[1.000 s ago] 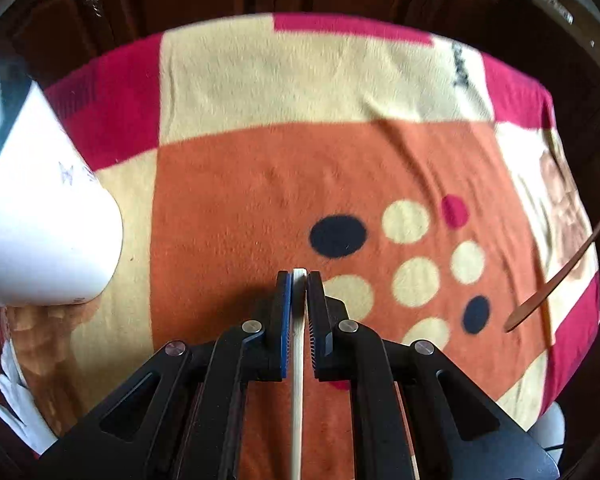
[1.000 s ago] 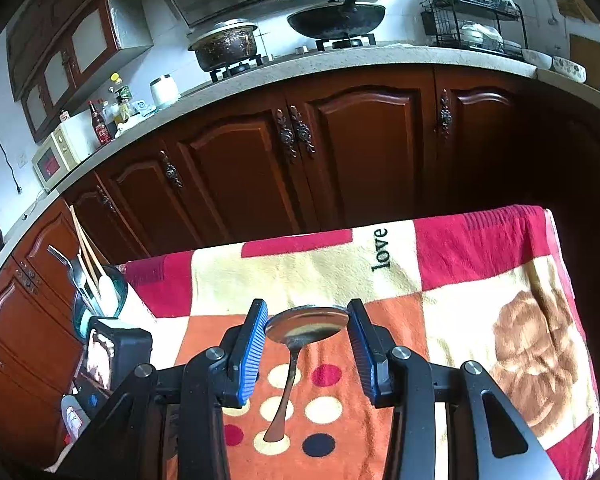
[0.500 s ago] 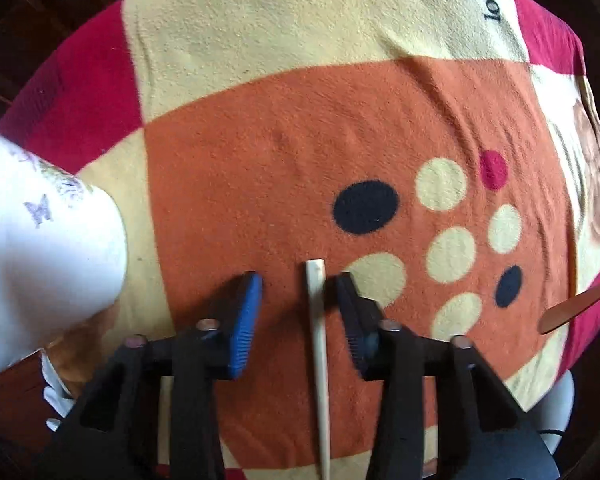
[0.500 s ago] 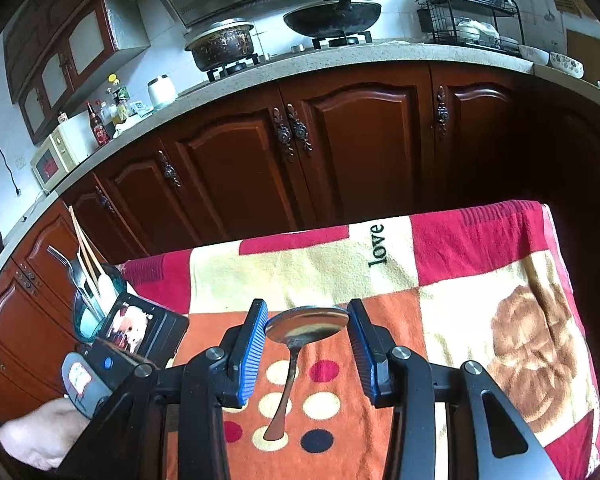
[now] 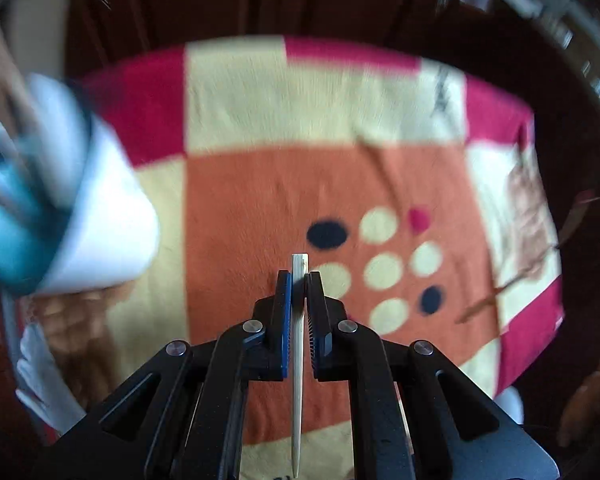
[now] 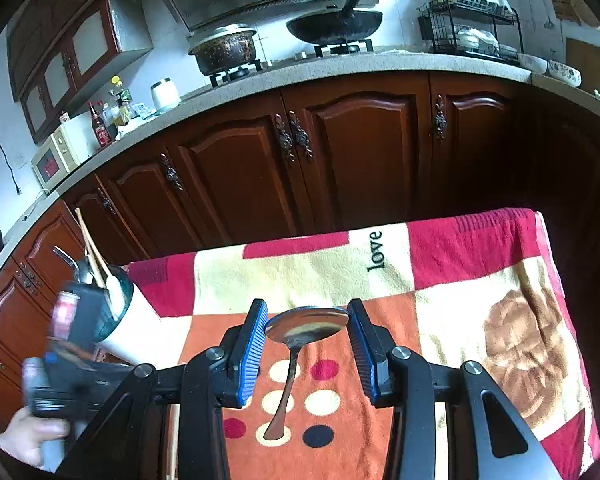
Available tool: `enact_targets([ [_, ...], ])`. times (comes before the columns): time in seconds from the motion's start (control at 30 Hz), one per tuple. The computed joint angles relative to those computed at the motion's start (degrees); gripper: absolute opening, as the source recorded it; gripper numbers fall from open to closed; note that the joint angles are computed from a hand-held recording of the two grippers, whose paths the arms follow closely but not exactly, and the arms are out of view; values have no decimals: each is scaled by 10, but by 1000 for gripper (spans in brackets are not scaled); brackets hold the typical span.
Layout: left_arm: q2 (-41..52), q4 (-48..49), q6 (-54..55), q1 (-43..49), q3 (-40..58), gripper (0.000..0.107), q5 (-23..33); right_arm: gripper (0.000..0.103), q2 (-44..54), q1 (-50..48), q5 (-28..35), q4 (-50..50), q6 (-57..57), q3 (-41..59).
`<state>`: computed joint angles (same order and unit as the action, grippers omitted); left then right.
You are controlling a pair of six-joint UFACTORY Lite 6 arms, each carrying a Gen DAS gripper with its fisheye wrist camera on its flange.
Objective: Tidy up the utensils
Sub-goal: 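Carry the steel spoon and wooden chopstick toward the white cup with both tools, then lower the spoon and chopstick into the teal insert and open both tools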
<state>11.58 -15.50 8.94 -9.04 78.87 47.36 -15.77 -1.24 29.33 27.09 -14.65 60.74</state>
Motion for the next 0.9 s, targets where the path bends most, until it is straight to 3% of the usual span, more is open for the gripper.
enact_targets([
  [0.2, -221, -48, 61, 113, -84, 6, -27, 39, -4, 96, 7, -108, 121, 43],
  [0.33, -269, -128, 148, 234, -60, 6, -30, 39, 30, 198, 13, -218, 241, 102],
  [0.53, -233, -294, 288, 400, 21, 6, -6, 39, 127, 316, 30, -331, 365, 242],
  [0.73, -183, -407, 368, 428, 43, 6, -67, 39, 256, 369, 69, -356, 382, 426],
  [0.9, -146, -504, 460, 455, 61, 6, -84, 39, 376, 403, 108, -393, 408, 589],
])
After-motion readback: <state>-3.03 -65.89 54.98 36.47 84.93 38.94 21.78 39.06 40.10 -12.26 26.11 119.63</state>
